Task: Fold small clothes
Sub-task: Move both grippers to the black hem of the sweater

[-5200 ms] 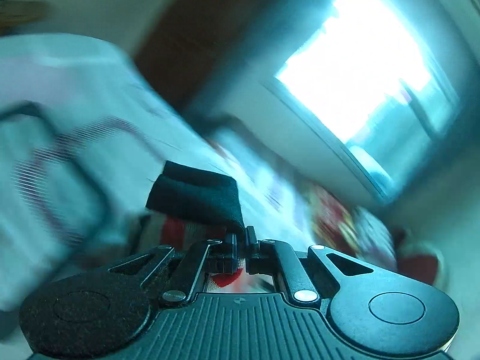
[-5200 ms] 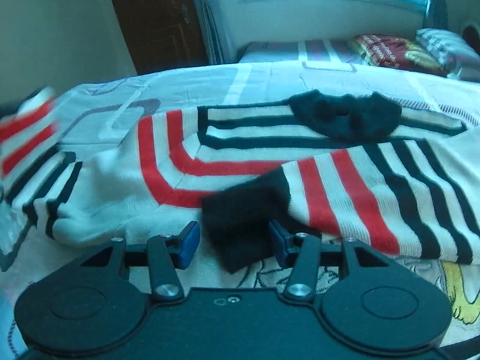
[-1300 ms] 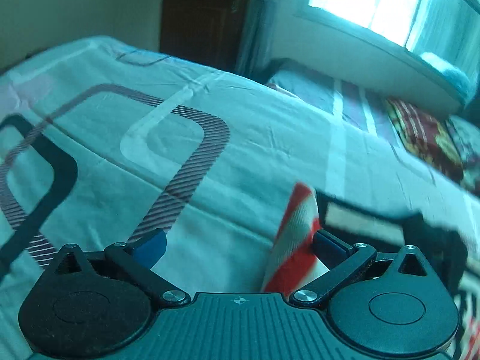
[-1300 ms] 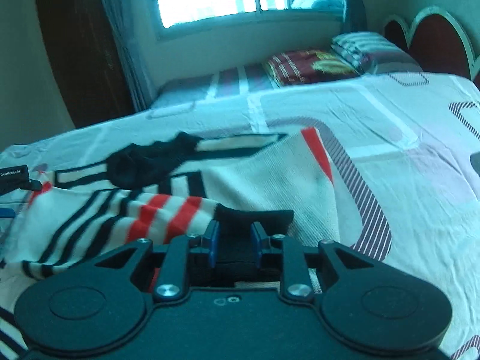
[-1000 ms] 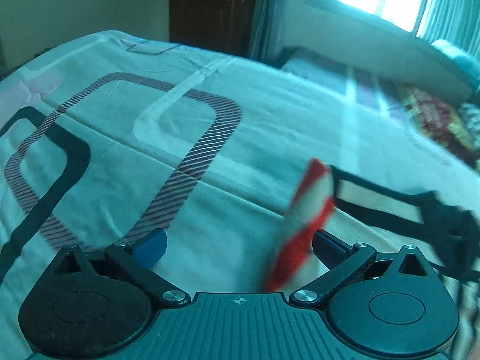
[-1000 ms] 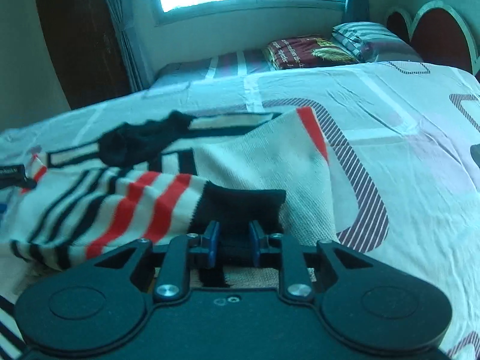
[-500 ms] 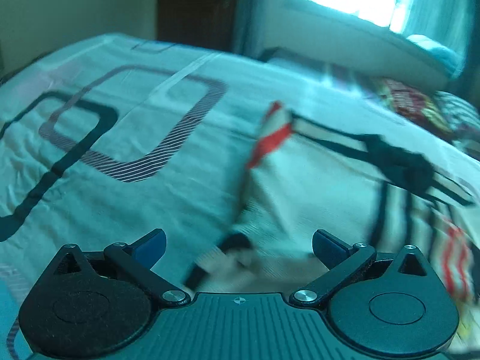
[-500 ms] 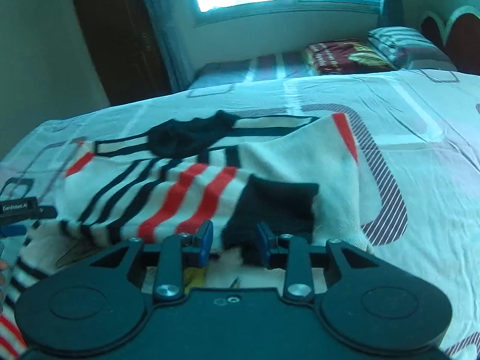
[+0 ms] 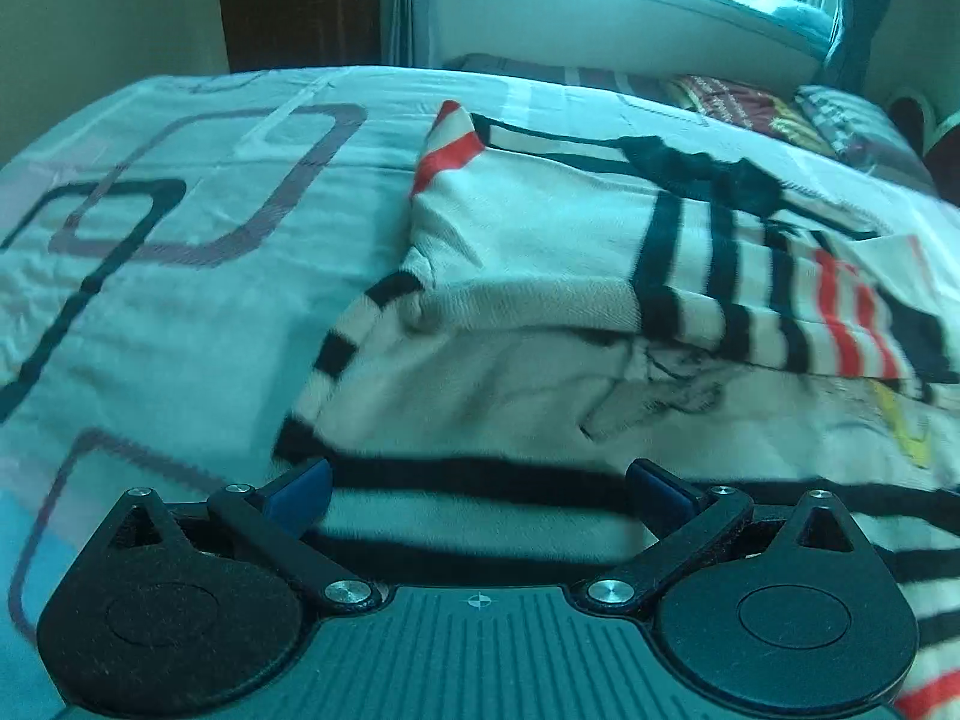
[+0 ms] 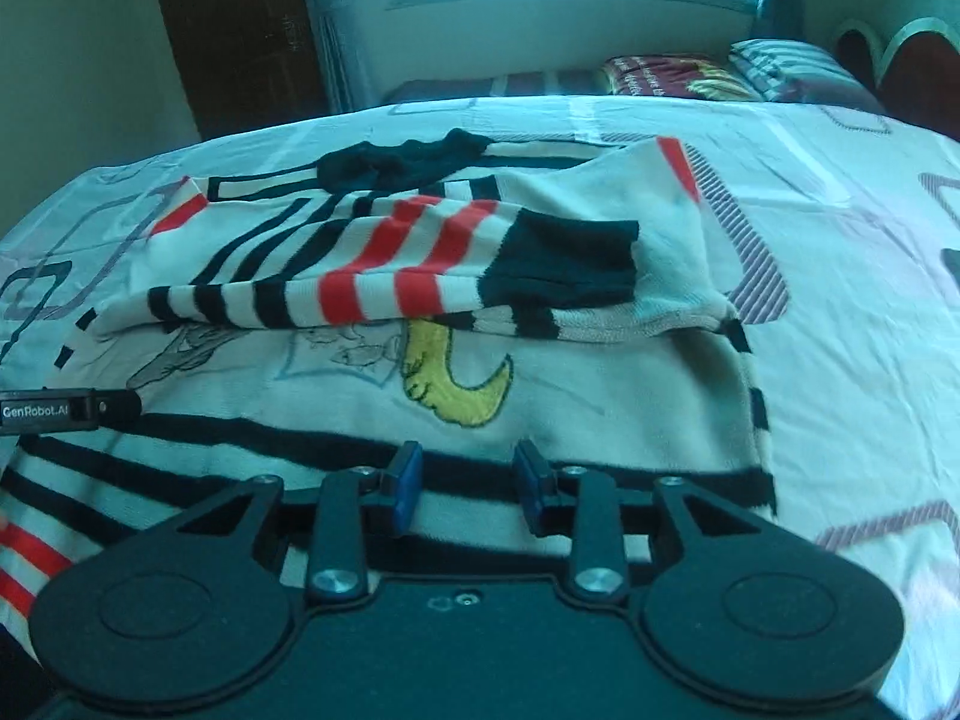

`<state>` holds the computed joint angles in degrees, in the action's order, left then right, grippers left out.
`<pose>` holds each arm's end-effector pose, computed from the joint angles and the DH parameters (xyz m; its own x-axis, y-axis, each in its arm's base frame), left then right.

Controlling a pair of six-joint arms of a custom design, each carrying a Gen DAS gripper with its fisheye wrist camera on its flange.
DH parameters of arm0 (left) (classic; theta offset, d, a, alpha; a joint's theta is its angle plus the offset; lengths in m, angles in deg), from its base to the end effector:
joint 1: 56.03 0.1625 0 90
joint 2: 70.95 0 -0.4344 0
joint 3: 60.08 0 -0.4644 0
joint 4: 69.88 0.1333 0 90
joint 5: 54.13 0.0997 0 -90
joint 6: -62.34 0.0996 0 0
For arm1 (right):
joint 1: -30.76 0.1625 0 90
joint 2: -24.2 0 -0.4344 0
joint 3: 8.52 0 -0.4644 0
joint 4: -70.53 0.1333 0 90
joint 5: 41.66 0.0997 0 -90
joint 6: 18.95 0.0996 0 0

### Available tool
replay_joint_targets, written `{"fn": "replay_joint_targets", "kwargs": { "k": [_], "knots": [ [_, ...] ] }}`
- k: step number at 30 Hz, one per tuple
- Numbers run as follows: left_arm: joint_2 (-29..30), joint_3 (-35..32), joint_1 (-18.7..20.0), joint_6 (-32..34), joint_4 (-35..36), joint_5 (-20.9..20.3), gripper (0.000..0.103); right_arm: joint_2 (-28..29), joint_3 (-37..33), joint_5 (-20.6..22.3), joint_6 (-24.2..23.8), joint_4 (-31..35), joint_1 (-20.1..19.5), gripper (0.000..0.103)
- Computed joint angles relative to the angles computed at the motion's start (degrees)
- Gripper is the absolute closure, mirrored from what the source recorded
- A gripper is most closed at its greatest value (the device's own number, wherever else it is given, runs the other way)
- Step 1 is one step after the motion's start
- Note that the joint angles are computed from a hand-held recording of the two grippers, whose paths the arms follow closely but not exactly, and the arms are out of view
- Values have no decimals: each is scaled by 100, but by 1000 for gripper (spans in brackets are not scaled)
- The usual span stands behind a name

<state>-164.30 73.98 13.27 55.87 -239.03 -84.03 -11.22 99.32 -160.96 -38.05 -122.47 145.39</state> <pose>0.0515 -0.4851 0.3164 -0.6838 -0.4084 -0.6046 0.2011 0.6911 -0.6942 0.3370 -0.5323 -0.0525 -0.7297 -0.3857 0.5646 -0.6324 0.6946 -0.3429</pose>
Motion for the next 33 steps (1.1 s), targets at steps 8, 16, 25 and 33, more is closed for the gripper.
{"fn": "replay_joint_targets", "kwargs": {
  "k": [8,16,25,33],
  "knots": [
    [-377,557,-370,-66,384,137,0,175,209,-397,61,50,333,68],
    [-1266,788,-666,-1028,1805,164,0,-172,628,-257,550,-162,538,66],
    [-1848,1154,-1104,-1485,2572,201,0,-191,899,-232,566,-112,780,64],
    [-2124,1496,-1231,-1509,2829,319,0,-143,1106,-511,624,-201,714,62]
  ]
}}
